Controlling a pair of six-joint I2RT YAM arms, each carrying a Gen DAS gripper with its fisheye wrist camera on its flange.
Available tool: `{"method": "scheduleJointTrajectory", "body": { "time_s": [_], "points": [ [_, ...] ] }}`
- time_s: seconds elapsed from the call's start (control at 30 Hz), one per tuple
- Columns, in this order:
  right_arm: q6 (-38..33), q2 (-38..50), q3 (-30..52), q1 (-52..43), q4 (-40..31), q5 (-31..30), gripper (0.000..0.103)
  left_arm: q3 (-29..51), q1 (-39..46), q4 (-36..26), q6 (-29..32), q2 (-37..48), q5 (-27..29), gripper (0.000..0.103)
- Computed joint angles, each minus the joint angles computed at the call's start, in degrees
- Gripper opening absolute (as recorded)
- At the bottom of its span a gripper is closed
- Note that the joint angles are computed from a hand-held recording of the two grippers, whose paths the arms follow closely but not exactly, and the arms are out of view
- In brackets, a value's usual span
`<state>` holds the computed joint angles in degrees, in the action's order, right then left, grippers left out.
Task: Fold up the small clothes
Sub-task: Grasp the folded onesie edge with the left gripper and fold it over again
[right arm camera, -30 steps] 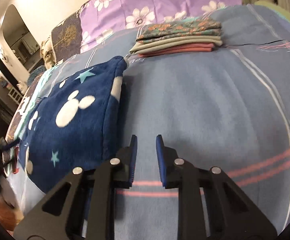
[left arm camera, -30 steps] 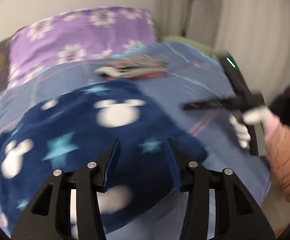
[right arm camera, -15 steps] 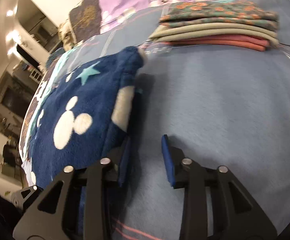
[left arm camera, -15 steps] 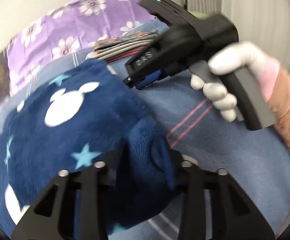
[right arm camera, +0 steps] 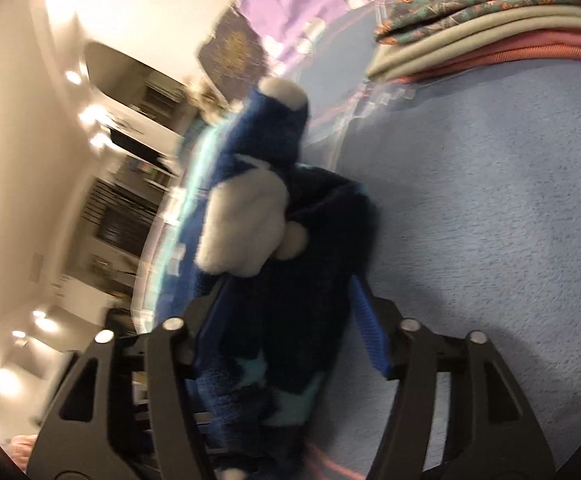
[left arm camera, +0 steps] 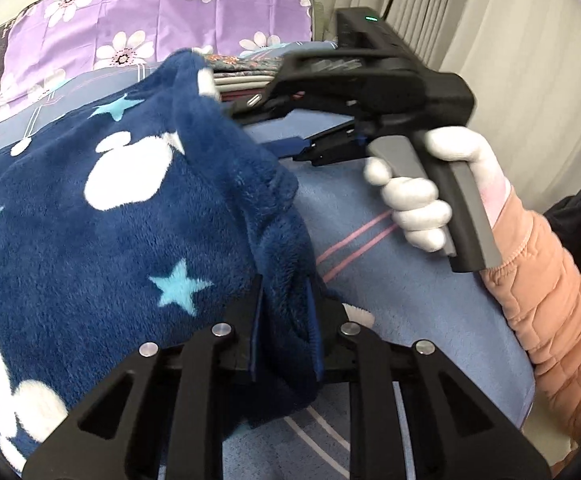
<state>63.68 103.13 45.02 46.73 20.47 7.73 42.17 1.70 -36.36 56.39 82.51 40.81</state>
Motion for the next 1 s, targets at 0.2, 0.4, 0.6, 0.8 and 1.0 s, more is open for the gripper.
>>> {"method": "scheduleJointTrajectory", "body": {
  "time_s": [0.2,0.4,0.6,0.8,1.0],
  "points": [
    [2.0,2.5,8.6,0.6,-8.0,8.5,0.007,-4.9,-3.9,5.6,-0.3,-5.8,-2.5,0.020],
    [-2.6,9.2,10.6,0.4,-6.6,10.8,0.008,-8.2,-3.9,7.8,2.2,-6.4,-2.8,0.020],
    [3.4,-1.1,7.1,4.8,-17.1,21.9,0.018,-7.0,-2.4,5.3,4.2,-4.8,-1.2,0.024],
    [-3.1,0.5,12.6,12.7,-18.3,19.5,0.018,-2.9,-2.0,2.5,4.5,0.4,0.9,0.032],
    [-1.1,10.1,21.5,12.8,-29.3,24.0,0.019,2.3,7.8,-15.1,20.9,3.3,5.1,0.036]
  ]
}}
